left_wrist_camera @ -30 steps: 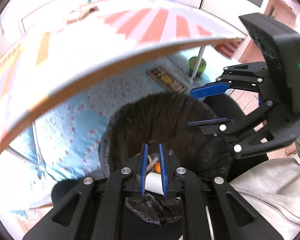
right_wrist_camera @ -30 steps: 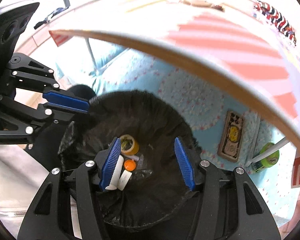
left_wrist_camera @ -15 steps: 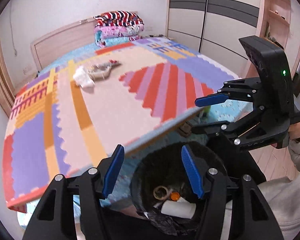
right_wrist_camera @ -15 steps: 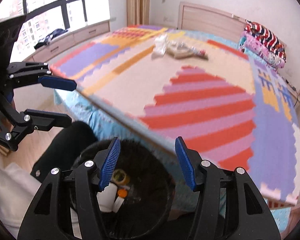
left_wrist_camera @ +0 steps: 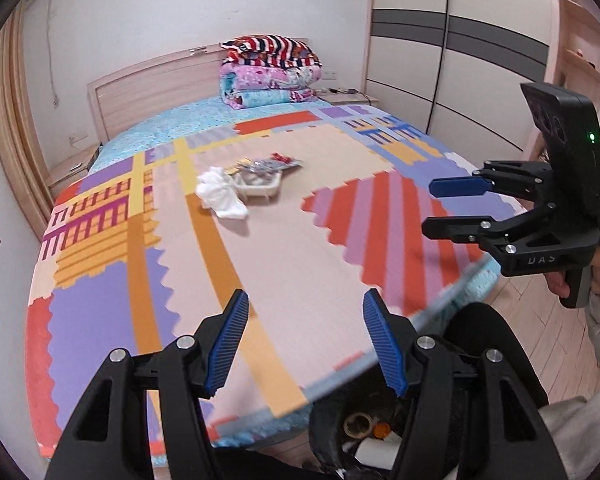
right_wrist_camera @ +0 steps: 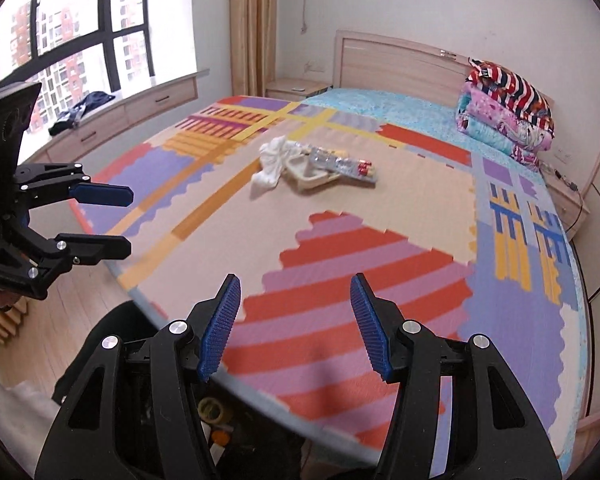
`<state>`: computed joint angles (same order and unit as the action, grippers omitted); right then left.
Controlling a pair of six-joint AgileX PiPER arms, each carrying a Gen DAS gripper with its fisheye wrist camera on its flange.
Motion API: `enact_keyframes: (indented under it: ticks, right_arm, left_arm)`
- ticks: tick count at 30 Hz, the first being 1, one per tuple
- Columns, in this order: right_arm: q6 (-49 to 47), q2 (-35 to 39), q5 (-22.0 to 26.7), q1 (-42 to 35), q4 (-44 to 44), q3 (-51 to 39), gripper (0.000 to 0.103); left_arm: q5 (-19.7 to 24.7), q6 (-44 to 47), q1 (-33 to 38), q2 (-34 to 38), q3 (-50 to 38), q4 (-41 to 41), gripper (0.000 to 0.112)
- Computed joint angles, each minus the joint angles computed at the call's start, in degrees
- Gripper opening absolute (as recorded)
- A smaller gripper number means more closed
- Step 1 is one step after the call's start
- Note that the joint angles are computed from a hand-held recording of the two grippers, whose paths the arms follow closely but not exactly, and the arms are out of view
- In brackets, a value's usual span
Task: Collect trash
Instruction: 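Raise both tools from the bin back toward the mat, then grasp the white tissue with the left tool while the right tool grasps the capsule blister pack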
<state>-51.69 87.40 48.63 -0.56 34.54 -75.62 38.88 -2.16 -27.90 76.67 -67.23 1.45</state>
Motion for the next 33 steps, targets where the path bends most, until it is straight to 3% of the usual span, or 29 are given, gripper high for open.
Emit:
enact_keyframes:
  ticks: [7,18,33]
  right_arm:
    - [3.8,6.7,0.8,0.3,-0.1,-8.1,0.057]
    - [14.8,21.6,4.6,1.0,-2.0,-28.4,0.057]
    - [31.2,42.9,15.3,3.5,-9.8,-60.7,0.057]
  left_arm:
    - [-0.2,6.3,5.7,5.1,-5.7,-5.2,0.057]
    - [0.3,12.7,12.9,15.5,-16.9,-12.3,0.057]
    - [4.3,14.5,16.6,28.4,-30.6,-17.5,0.057]
